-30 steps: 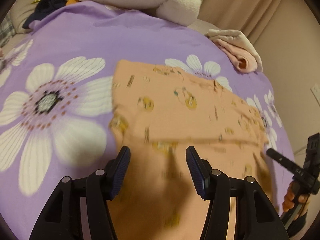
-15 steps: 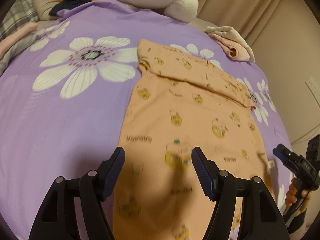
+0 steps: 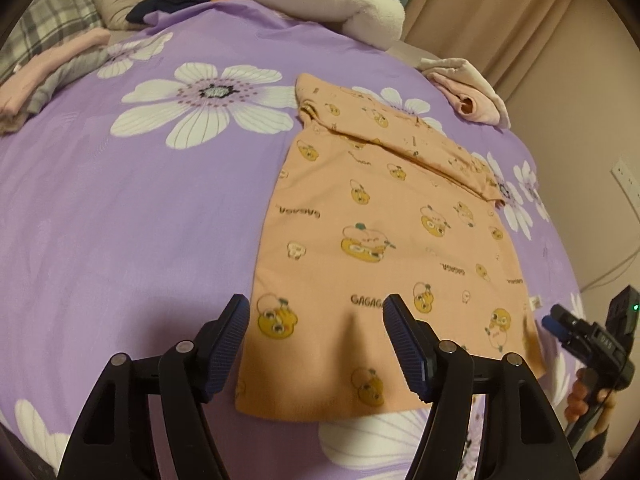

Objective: Fold small clothes

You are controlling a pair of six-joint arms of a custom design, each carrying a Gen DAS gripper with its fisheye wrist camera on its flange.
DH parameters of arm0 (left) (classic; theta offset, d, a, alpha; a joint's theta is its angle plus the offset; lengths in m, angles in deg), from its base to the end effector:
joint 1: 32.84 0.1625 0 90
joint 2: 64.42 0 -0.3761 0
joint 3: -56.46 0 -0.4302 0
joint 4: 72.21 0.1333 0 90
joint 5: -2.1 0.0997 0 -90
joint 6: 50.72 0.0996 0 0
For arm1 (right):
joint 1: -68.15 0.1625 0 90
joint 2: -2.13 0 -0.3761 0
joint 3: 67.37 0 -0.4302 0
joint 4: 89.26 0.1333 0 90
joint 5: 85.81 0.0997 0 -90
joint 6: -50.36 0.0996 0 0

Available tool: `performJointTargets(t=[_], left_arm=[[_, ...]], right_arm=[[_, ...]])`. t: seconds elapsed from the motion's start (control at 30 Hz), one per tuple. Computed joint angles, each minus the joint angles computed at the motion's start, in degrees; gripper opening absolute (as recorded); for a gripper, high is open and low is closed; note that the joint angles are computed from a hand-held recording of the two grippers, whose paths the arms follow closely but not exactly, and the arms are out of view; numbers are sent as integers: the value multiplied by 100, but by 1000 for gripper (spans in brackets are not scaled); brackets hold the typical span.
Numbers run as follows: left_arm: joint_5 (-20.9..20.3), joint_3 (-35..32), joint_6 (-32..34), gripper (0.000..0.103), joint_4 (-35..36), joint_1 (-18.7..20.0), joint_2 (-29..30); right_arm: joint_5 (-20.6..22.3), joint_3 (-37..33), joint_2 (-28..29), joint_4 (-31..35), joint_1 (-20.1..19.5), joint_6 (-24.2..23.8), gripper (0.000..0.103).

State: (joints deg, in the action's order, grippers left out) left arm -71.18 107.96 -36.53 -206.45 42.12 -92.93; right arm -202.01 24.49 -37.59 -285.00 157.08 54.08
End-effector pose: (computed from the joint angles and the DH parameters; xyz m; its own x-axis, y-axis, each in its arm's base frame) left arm -0.0652 -0.8668 0.1212 -0.8636 0.3640 -0.3488 0.4678 0.8364 -0.2856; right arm 0.0765 -0.6860 0.0904 -0.8879 0.4098 0.2092 0.0688 0.5679 -0.8202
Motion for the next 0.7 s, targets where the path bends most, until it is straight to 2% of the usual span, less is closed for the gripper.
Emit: performJointTargets(t=[0.33,0.7], left_arm=[[79,263,-72,68,-18,18,-111],[11,347,-142,68,10,41,-152]], right_arm=[[85,298,-86,58,-64,222,67],[176,364,-105,75,-62,199,68]])
